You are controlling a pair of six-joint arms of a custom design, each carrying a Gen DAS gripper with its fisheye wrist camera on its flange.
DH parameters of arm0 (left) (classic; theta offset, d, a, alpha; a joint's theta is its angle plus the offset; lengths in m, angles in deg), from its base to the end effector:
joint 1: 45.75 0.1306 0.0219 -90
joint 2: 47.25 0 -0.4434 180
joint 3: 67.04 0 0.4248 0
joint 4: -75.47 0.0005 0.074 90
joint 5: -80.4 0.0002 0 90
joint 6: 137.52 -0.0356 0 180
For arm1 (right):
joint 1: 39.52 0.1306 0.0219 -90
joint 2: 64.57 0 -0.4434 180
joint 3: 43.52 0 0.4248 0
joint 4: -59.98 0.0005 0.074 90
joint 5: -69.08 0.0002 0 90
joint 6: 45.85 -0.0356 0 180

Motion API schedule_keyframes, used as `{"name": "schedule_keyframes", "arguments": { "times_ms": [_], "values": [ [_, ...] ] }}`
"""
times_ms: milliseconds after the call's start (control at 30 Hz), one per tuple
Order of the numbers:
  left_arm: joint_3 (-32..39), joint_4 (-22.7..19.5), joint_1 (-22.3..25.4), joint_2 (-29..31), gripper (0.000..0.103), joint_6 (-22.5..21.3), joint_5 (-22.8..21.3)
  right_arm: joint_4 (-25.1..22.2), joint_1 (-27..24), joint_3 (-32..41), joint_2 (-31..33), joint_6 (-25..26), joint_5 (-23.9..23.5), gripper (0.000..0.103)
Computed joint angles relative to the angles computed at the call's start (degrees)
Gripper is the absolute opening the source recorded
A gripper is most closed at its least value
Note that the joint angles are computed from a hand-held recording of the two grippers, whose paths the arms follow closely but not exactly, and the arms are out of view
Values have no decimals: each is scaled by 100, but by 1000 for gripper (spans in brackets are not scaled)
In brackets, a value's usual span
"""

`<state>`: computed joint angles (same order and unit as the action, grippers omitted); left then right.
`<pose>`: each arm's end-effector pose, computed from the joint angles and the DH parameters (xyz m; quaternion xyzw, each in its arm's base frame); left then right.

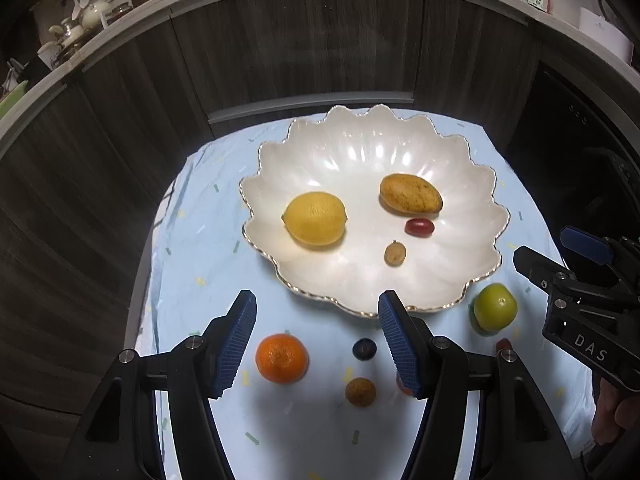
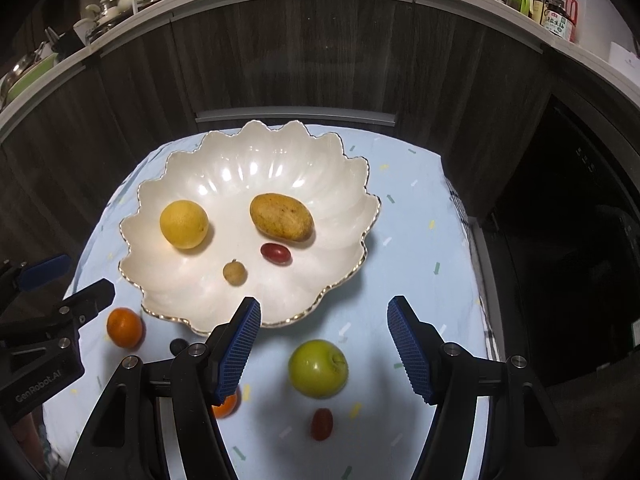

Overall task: Organize fruits
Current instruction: 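Withdraw both open tools from the bowl toward the remaining fruits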

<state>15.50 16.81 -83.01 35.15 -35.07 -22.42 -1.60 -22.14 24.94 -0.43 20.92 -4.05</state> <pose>0.3584 -0.2633 0.4783 0.1759 0.9407 -0.0158 0.2898 0.2994 0.0824 0.4706 0.0897 0.9457 -0.0352 0.3103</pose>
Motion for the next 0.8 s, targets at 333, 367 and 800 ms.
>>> {"name": "schedule_keyframes", "arguments": {
  "times_ms": [333, 367, 800],
  "values": [
    [-265, 92, -31, -137, 63, 34, 39, -53, 103, -175, -71, -91, -94, 67],
    [-287, 98, -24, -149, 63, 30, 55, -60, 120, -192, -78, -105, -96, 67],
    [-595, 148, -113, -244, 62, 34, 169, -111, 230, -451, -173, -227, -127, 67]
  ]
}}
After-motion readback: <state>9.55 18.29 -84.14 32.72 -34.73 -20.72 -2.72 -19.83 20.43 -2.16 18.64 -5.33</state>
